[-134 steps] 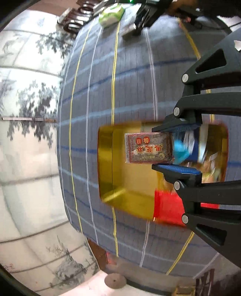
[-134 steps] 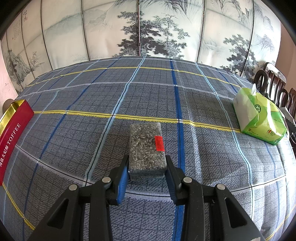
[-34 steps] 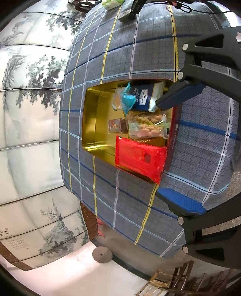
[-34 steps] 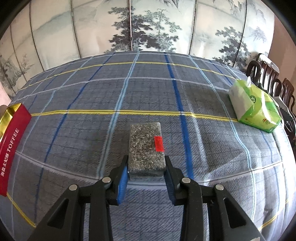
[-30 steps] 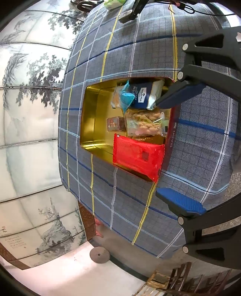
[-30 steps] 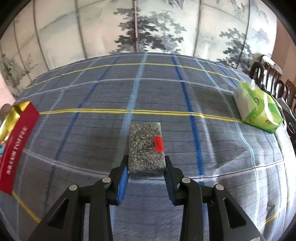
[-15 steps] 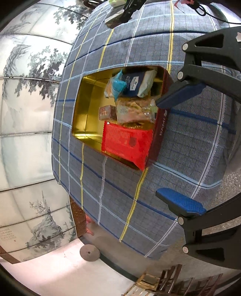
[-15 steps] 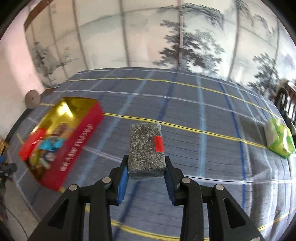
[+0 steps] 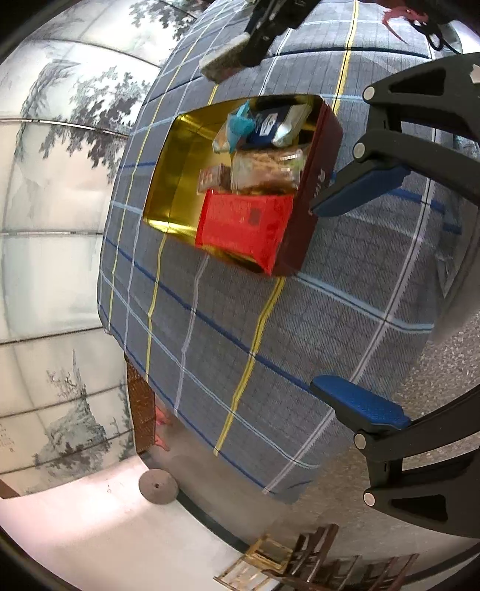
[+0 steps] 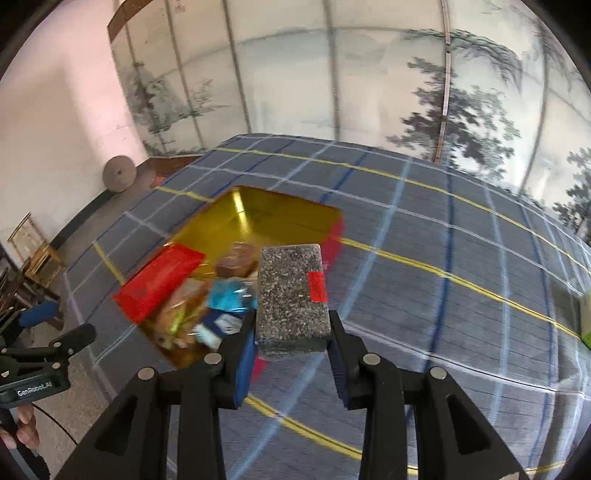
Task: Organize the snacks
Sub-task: 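Carry the grey speckled bar into the tin and open the right tool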
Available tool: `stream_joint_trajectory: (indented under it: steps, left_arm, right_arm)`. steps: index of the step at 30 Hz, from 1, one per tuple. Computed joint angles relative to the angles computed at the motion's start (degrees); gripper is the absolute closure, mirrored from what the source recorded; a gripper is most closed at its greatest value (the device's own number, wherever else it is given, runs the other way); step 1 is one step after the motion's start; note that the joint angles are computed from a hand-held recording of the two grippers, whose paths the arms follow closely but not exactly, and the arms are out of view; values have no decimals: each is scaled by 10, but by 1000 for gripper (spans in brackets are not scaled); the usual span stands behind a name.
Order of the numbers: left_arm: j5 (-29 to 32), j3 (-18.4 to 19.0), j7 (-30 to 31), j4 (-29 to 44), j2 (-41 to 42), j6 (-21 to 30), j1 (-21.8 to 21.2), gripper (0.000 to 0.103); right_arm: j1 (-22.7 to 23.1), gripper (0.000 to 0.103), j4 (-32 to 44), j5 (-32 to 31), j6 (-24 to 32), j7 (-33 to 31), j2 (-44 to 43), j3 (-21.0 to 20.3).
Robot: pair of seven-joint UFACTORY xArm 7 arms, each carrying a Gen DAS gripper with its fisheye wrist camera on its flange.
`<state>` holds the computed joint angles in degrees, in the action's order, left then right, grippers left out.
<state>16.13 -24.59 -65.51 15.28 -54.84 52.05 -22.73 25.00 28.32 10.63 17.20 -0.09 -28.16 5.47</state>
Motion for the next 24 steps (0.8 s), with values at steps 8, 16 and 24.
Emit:
stream_joint_trajectory:
  steps: [8,16,24]
  left_arm:
    - [-5,7,3,-10,-24,18,-3,17]
    - [-10,11,10,-18,-42,30,-5,17]
    - [-16,13,13,-24,-48,33,-6,17]
  right_arm:
    - [52,68,21,27,-7,-9,41,13]
    - [28,68,43,-15,-22,33,95,55]
    - [0,68,64,-75,-30,88,135,76]
